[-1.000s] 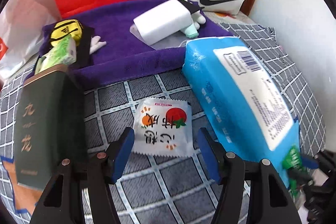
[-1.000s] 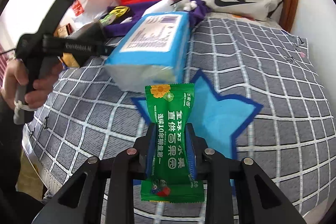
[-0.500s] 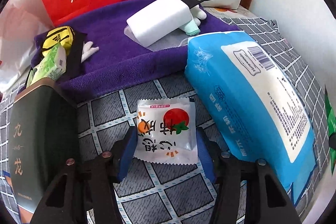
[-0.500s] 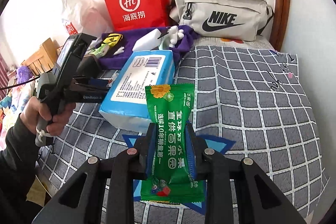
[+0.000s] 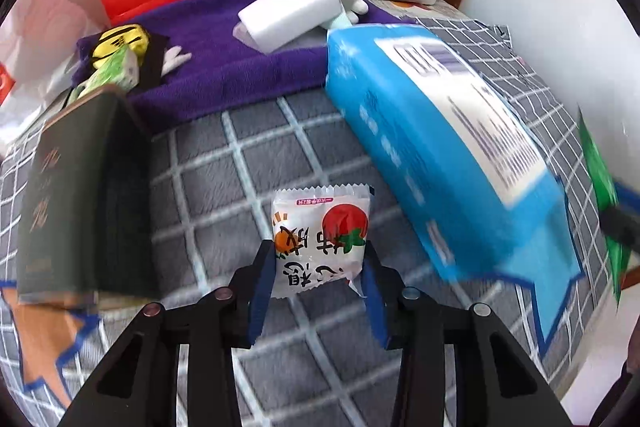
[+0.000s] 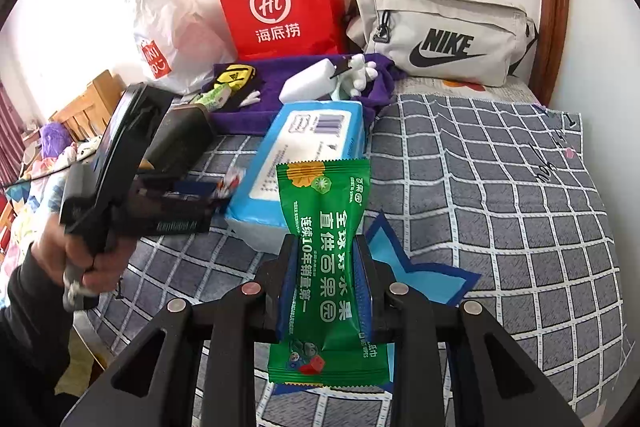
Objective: Organize soft objects
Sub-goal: 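Carry the white packet with the left tool and green packet with the right tool over the towel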
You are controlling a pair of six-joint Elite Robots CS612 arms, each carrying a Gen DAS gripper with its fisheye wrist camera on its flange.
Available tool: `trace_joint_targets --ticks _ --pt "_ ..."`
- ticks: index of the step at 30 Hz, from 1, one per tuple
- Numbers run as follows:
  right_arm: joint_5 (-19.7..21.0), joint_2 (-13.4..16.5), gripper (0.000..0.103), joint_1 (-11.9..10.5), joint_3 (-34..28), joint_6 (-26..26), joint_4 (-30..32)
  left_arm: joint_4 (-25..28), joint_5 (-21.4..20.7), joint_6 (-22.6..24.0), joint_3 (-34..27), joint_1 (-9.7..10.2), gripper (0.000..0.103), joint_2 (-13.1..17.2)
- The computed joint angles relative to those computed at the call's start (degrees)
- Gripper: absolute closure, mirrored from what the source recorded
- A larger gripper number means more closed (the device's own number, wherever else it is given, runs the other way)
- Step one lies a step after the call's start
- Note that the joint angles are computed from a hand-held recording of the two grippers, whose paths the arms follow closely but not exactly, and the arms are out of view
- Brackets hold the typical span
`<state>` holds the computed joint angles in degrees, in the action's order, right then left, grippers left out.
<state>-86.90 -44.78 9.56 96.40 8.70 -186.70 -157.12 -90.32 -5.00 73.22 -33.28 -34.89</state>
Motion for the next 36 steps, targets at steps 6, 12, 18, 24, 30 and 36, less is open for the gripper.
trace_joint_targets --ticks 6,12,18,24,30,36 --pt "-1.2 0.43 0.076 0.64 -1.98 0.7 1.11 -0.79 0.6 -2.97 5.55 0.44 0.064 -2.98" --pt "-1.56 1.47 0.076 0.96 -4.66 2.01 2.87 -2.85 4.9 -6.34 10.43 1.22 0.065 -5.75" --pt "-0.72 1.63 0.076 0.96 -6.13 3.62 3.02 -7.34 7.55 -8.22 13.28 2.17 0.065 -8.48" --pt "-1.08 1.3 0.076 1.23 -7.3 2.39 2.82 -9.92 9.0 -8.19 12.13 3.12 0.064 -9.45" --pt "-1.27 1.43 0.076 1.09 -8.98 2.27 2.94 -6.35 10.94 -8.92 7.8 3.55 0.064 -8.3" --pt "-1.59 1.63 0.076 0.74 -10.76 2.12 3.2 -4.32 11.44 -8.91 3.89 3.96 0.064 -6.61"
